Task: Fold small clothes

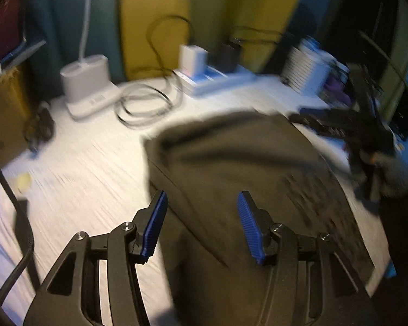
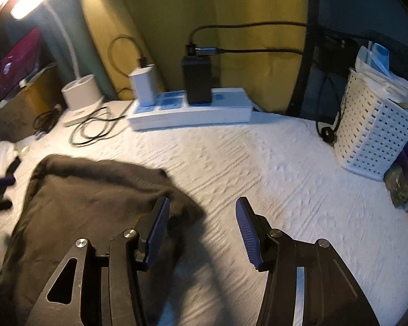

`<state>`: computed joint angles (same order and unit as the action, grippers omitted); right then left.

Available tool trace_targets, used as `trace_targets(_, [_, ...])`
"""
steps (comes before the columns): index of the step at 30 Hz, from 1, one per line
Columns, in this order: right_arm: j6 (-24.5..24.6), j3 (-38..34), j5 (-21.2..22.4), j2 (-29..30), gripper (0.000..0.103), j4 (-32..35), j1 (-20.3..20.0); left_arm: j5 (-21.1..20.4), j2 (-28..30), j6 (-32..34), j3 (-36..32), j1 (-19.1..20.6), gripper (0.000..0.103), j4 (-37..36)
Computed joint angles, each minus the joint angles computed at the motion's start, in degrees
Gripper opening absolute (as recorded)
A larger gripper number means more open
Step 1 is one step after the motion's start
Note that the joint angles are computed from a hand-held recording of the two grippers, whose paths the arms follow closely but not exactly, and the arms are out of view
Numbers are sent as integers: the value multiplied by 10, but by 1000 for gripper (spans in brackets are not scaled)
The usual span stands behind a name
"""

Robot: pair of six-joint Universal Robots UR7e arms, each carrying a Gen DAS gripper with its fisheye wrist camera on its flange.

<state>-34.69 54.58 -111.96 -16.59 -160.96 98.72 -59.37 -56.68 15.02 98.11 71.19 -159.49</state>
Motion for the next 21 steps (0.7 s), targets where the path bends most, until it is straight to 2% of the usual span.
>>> trace_targets(4, [-2,60,10,-25,53,-4,3,-11,-13,-21,41,-4,54,-11])
trace_targets(5, [-8,71,5,-27,53,-11,4,-10,-15,-20,49,-3,47,-16])
trace_targets(6, [-12,76,-1,-26,53,-16,5,-7,-16,-17,54,-2,21,-17])
trace_targets(7, [-14,79,-10,-24,53,-21,5,-3,-16,-23,55,0,6,-6])
trace_targets(8, [-13,81,-17,-23,53,-26,5,-3,-19,-24,58,2,0,-5])
trace_targets(12, [-16,93,-45,-23,66,-61,5,32,-25,-8,83,4,0,-41])
trace_targets(15, [-12,113,-47,-35,67,-76,5,49,-32,-17,92,10,0,-48])
trace_targets(19, [-8,163,-38,-64,67,-105,8,-2,-67,-23,122,6,0,-70])
trace_targets(21, [-5,196,-33,-83,67,-120,11,-9,-73,-17,131,-1,2,-78])
